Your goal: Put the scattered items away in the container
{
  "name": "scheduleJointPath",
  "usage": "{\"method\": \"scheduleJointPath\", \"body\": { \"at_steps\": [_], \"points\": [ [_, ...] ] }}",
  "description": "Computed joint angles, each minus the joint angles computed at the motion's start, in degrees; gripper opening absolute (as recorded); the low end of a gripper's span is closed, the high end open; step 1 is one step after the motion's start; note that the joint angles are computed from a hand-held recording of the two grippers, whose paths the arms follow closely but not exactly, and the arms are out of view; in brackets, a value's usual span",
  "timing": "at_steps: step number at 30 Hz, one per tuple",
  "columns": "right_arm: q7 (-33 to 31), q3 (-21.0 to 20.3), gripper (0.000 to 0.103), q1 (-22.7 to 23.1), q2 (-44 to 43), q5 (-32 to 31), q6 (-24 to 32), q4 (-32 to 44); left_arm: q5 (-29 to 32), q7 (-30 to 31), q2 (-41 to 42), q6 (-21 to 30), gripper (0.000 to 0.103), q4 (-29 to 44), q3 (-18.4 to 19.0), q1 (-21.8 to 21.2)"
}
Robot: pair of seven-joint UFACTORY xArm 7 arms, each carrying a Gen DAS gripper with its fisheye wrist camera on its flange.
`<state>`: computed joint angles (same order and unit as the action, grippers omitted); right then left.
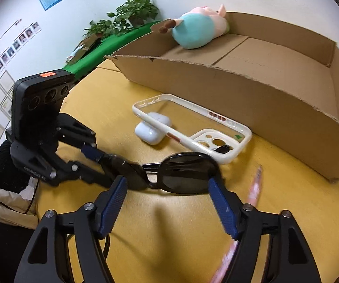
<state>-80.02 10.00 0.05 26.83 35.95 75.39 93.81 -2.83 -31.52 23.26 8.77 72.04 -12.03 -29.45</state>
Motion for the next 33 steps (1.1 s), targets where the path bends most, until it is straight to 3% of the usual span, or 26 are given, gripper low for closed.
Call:
{"method": "scheduleJointPath", "body": {
  "at_steps": [8,12,15,20,27,33],
  "points": [
    [3.0,0.2,0.080,0.0,5.0,-0.7,1.4,7.2,-0.9,0.5,0.5,-0.3,0.019,0.5,-0.9,0.7],
    [5.9,1.6,0.085,0.6,11.0,-2.7,7.4,16.1,-2.1,2.3,0.9,-0.7,0.019,0.6,-2.4,1.8],
    [5.8,2.4,0.088,1.1,11.7,-3.1,8.6,16.5,-2.1,2.2,0.1,-0.1,0.019,0.0,-1.7,1.1],
    [5.1,1.6,0.081,0.9,8.1,-4.1,7.2,11.5,-3.1,1.4,-2.4,-1.5,0.019,-3.4,-2.0,1.3],
    [5.0,0.1,0.082,-0.4,1.9,-3.1,7.7,3.8,-11.8,9.7,-5.0,-4.6,0.019,-7.7,-12.2,9.4],
    [4.8,-0.3,0.082,-1.5,0.5,-0.8,13.1,2.5,-26.5,20.9,-10.1,-6.6,0.019,-12.3,-23.0,18.7]
  ]
}}
